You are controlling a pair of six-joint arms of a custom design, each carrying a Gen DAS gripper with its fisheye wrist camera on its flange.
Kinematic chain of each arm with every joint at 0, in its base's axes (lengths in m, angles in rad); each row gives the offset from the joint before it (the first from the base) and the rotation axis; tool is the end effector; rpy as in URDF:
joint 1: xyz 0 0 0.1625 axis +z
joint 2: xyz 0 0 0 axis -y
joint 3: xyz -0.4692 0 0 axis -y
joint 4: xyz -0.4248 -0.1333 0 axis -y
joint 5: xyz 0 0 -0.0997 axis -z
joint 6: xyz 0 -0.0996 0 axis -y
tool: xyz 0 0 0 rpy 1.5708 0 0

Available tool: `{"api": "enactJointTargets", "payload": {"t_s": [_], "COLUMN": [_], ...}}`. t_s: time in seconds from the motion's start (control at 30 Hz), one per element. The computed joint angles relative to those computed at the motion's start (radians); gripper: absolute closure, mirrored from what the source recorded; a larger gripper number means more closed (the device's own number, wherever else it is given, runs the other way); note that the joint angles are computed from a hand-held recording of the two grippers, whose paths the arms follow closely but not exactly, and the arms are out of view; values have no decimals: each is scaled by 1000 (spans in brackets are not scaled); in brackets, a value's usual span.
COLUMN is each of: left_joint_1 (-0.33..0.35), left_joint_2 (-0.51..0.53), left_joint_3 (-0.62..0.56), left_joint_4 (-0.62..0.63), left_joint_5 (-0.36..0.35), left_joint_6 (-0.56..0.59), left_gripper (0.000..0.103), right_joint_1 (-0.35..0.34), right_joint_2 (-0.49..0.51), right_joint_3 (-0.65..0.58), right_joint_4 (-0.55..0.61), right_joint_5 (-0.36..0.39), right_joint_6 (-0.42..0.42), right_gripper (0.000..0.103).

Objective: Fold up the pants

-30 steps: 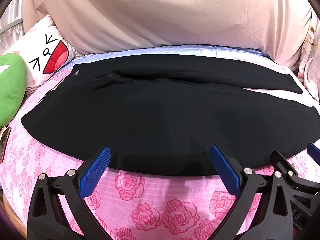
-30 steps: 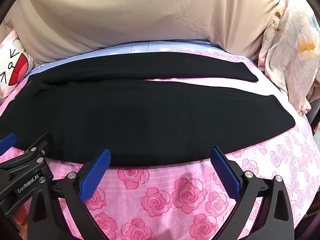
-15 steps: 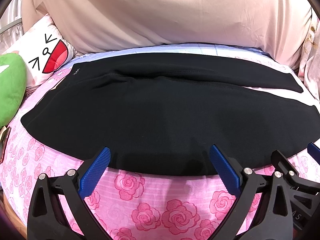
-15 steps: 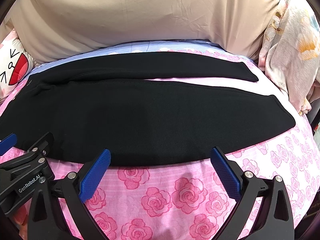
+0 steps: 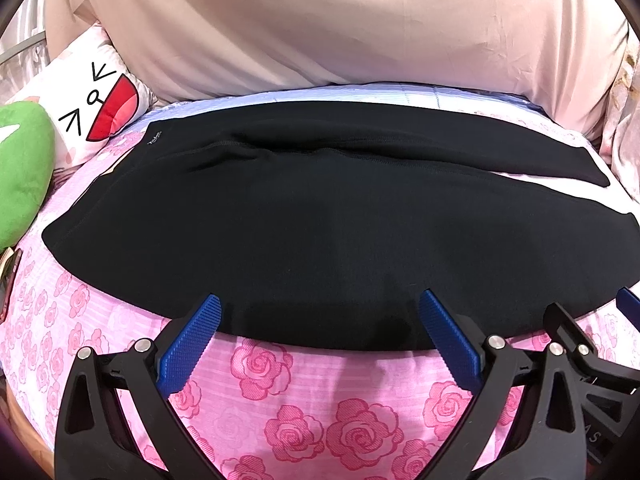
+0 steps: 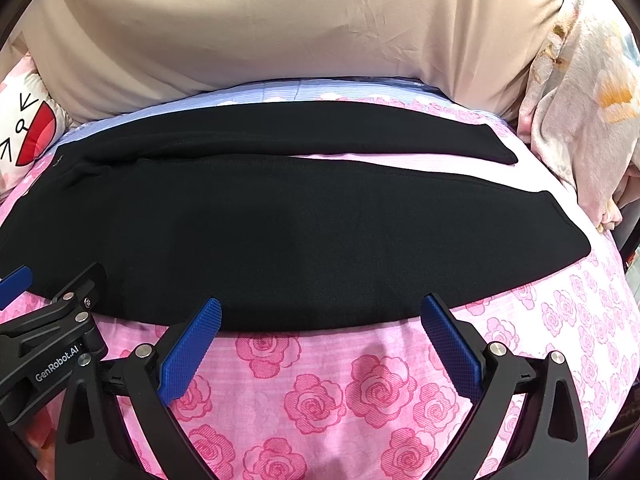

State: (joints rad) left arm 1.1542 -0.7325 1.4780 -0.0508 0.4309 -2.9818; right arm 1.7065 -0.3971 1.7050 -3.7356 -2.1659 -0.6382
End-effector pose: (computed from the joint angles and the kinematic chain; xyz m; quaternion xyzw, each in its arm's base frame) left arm -0.0499 -0.6659 0.0849 -0.0027 0.7960 -0.4168 0.4389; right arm 0.1675 -0.6541 -0.0449 0.2154 -0.8513 0.3184 0.3571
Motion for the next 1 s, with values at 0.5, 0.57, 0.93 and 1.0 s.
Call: {"api": "enactJointTargets", "payload": {"t_s": [0.5, 0.57, 0.93, 1.0], "left_joint_1": [2, -1, -12, -2], "left_joint_2": [-7, -14, -73, -96], "left_joint_3": [-9, 3, -3, -30], "left_joint_4": [48, 20, 55, 96], "left_joint_5": [42, 45, 93, 126], "left_joint_6": [-40, -20, 8, 15], "left_gripper": [5, 5, 5, 5], "right_joint_1": [-50, -74, -192, -202], "right_joint_2": [-67, -70, 118, 170], "right_joint_3": [-95, -192, -996, -1124], "right_joint_4": [-23, 40, 882, 991], "right_joint_5": [49, 42, 48, 63], "right_joint_6": [-219, -247, 59, 78], "right_gripper": [5, 5, 31, 31]}}
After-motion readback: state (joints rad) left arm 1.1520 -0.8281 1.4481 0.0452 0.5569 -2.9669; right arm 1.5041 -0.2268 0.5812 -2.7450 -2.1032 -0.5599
